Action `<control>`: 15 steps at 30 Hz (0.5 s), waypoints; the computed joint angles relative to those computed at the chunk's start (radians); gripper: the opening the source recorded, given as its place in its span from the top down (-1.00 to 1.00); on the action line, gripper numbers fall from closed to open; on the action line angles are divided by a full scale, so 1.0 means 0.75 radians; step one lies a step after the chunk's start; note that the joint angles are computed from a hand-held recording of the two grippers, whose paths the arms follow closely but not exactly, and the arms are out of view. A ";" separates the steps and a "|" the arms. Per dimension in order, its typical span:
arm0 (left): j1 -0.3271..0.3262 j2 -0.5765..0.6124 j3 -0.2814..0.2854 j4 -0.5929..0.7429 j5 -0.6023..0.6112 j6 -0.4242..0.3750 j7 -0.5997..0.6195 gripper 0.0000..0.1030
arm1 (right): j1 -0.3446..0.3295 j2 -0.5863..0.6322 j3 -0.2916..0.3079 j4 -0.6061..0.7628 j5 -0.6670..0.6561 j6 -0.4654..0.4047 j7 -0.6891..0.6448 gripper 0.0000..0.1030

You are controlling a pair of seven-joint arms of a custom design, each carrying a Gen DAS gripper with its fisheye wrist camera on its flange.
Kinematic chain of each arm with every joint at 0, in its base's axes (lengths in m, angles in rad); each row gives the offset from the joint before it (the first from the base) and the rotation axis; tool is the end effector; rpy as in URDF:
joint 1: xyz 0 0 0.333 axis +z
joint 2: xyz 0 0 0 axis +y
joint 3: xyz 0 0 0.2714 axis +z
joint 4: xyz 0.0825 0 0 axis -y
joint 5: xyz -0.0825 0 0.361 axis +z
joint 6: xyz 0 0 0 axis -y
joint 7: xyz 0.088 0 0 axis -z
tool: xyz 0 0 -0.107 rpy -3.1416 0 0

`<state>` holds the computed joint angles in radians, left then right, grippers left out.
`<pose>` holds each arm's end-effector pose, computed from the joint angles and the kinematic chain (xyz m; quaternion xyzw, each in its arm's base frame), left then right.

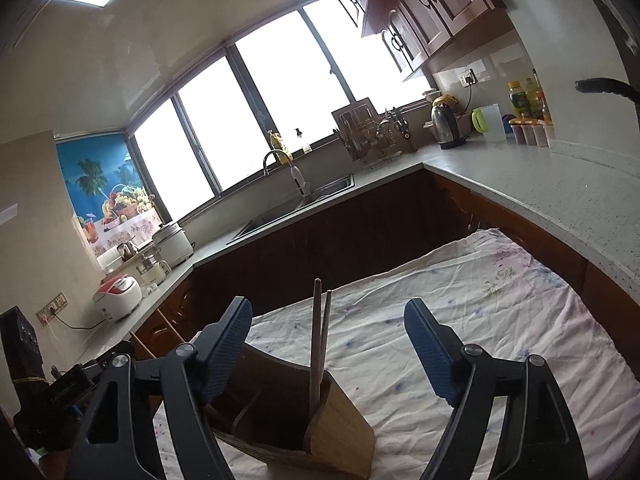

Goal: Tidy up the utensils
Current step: 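Move both open tools back toward the remaining utensils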

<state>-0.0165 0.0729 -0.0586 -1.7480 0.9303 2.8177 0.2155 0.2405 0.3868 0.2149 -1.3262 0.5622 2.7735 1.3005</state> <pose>0.6003 -0.0837 0.5850 -0.7334 0.4148 -0.4039 0.3562 0.6354 0.2491 0.6044 -0.6630 0.5150 -0.1189 0.5301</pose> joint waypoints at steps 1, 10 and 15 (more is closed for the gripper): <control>-0.004 -0.014 -0.002 -0.012 0.003 -0.019 -0.009 -0.51 | -0.005 -0.010 0.004 -0.006 0.007 -0.005 -0.007 -0.70; 0.027 -0.179 -0.070 -0.178 0.028 -0.072 -0.054 -0.65 | -0.032 -0.184 0.018 -0.197 0.190 -0.015 -0.183 -0.83; 0.063 -0.294 -0.120 -0.291 0.006 -0.087 -0.060 -0.70 | -0.008 -0.297 -0.018 -0.320 0.297 -0.025 -0.282 -0.88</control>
<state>0.0306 -0.1476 -0.1482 -1.9659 0.9345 2.7524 0.1705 0.2348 0.1637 0.2017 -1.5664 0.7848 2.7545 1.0891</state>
